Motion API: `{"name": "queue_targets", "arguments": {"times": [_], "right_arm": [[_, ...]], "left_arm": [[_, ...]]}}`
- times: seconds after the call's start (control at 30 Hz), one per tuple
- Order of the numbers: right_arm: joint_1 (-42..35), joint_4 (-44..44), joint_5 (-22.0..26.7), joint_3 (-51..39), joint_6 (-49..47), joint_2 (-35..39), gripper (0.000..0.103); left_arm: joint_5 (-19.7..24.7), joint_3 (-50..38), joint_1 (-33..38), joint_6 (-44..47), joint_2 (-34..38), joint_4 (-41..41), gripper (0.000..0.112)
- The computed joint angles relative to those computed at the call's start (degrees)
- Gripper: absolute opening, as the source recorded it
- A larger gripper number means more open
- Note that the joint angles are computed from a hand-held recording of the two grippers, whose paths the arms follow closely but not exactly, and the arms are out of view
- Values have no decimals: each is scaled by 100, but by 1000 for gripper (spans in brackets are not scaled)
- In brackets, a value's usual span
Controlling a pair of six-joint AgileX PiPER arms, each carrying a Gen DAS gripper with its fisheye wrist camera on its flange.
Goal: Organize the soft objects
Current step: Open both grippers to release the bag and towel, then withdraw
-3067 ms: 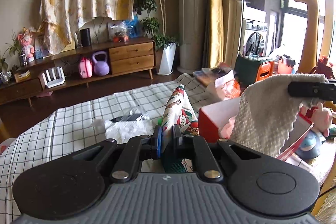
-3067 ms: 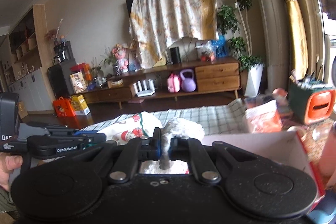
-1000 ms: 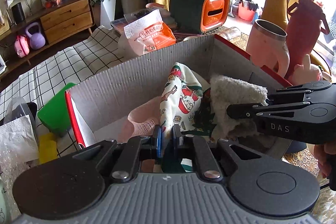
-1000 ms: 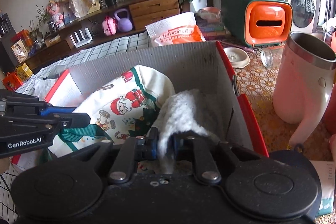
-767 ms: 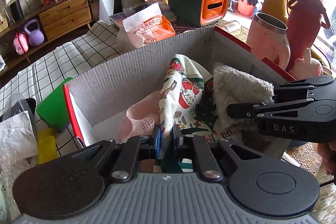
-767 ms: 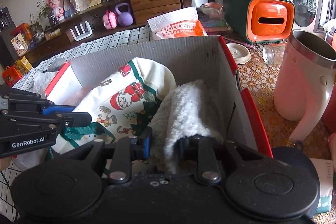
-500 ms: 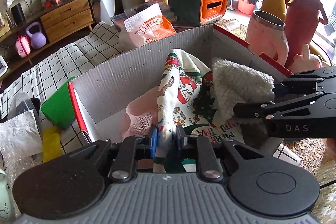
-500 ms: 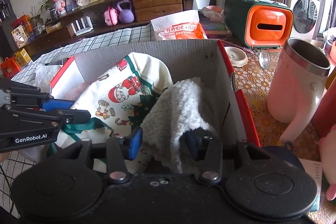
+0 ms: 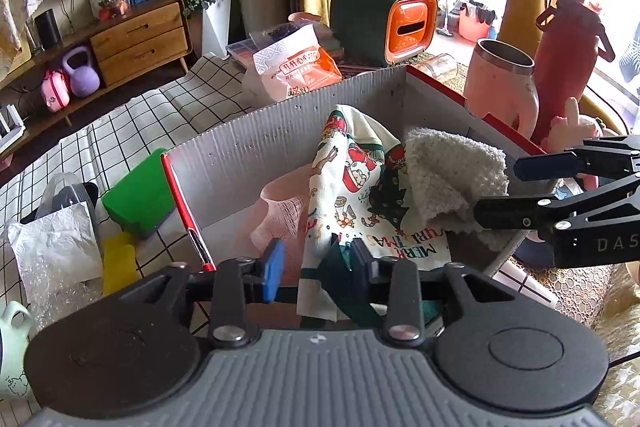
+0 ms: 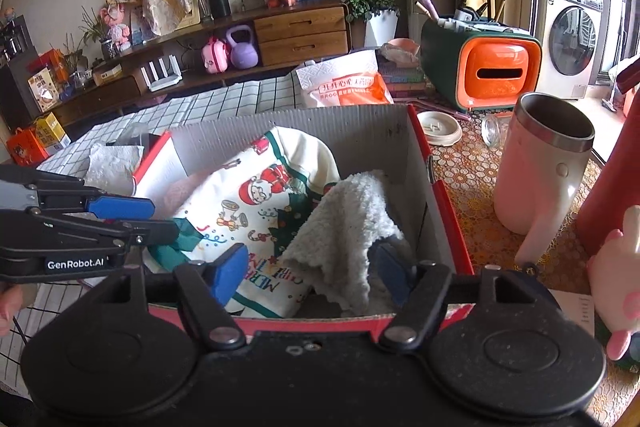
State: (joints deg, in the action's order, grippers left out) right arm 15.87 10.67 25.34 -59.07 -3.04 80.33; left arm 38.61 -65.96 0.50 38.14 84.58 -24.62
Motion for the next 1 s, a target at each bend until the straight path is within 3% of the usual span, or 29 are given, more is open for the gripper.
{"name": "queue_targets", "arguments": {"times": [0.07,0.47,0.67,0.83,1.0], "right_arm": [[84,-69,2,63,164,-147,74],[637,-506,-142,391,936,-910,90],[1127,-924,-336,509,1526,-1219,103],[1672,-1941,-339,435,2627,-1243,103],[2061,-2412,-326,326,3218,-1138,103]], "left_arm": [[34,70,111,107,-117,-186,64],[414,456,852,895,-956,-998,70],[816,655,1486,1452,-1387,-1487,83],[1375,755,2322,2025,-1600,-2006,84],[1966,826,3305,2584,-1679,-2463,96]]}}
